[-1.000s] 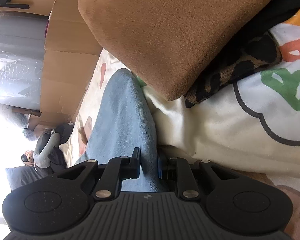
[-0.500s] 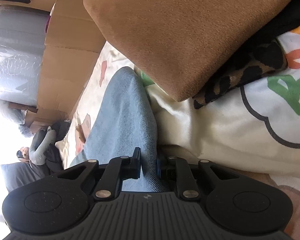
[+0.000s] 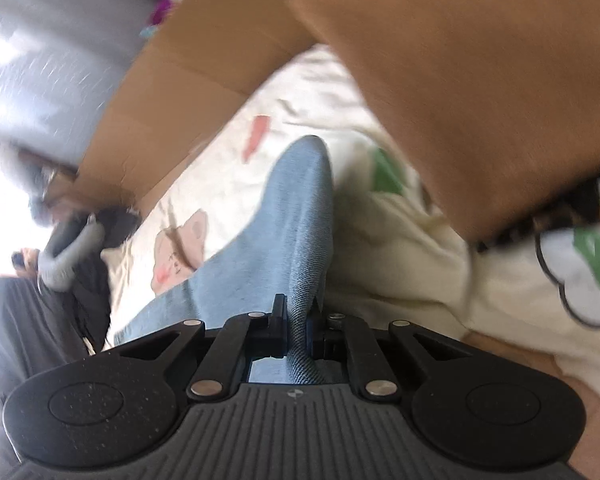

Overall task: Fold clothes
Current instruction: 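Open the left gripper off the jeans while the right gripper keeps holding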

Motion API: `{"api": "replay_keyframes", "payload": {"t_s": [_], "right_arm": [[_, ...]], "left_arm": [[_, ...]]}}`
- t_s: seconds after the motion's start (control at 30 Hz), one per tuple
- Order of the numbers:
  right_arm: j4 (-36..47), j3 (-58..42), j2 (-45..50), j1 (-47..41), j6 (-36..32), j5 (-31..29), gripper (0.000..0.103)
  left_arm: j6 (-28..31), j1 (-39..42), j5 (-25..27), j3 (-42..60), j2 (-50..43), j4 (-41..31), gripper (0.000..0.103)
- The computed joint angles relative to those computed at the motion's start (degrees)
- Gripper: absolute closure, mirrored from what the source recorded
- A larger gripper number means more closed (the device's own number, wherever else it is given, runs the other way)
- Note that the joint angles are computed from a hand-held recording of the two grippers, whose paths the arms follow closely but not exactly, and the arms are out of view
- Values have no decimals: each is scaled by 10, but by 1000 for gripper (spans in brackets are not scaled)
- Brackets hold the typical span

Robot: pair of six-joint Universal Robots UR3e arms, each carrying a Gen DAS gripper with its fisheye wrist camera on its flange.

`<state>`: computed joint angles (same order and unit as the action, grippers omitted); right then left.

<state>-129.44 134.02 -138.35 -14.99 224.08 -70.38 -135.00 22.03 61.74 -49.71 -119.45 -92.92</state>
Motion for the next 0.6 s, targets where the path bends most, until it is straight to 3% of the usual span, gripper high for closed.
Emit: {"api": "replay_keyframes", "payload": {"t_s": [0.13, 0.43, 0.6], "right_arm": [[-30, -95, 109, 99, 35, -68, 97], [74, -348, 292, 228, 17, -170, 97], [163, -517, 396, 274, -1, -189, 97]], "left_arm": [[5, -1, -9, -7, -2, 2, 30], [21, 17, -27, 14, -15, -34, 30], [11, 24, -29, 38, -35, -42, 30]]}}
